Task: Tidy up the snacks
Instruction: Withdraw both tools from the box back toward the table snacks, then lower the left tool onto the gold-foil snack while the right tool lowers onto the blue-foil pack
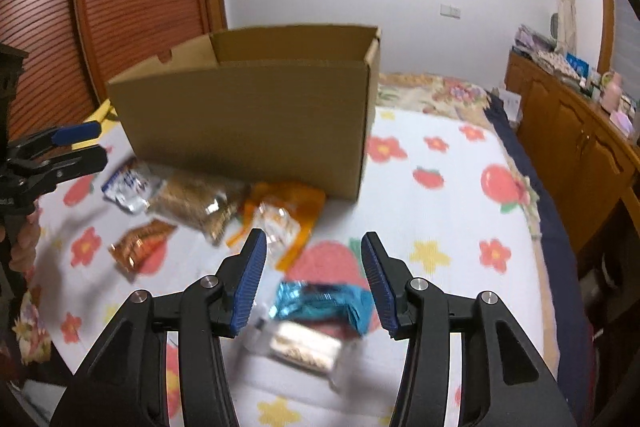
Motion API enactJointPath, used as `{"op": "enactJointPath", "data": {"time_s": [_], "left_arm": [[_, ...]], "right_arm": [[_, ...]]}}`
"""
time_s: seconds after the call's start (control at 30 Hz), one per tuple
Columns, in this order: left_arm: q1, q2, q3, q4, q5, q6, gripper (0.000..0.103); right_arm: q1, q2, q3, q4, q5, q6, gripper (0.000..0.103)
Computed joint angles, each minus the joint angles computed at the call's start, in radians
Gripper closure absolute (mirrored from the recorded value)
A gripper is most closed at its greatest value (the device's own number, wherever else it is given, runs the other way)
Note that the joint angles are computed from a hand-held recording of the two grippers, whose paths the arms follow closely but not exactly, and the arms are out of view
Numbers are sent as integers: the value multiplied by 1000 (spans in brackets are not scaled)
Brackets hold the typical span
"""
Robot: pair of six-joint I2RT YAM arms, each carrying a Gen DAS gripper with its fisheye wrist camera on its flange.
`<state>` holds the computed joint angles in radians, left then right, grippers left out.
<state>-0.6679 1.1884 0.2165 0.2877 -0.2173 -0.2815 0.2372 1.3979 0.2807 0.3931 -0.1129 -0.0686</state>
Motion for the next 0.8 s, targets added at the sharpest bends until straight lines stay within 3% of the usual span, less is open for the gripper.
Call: {"op": "enactJointPath", "data": {"time_s": [0.27,0.8], "left_arm": [[-82,100,5,10,-40,-46,9],[-94,260,30,42,11,-71,9]], "right_arm": [[-44,96,7,4,-36,-28,49],[-23,198,75,-49,3,-49,32]]}}
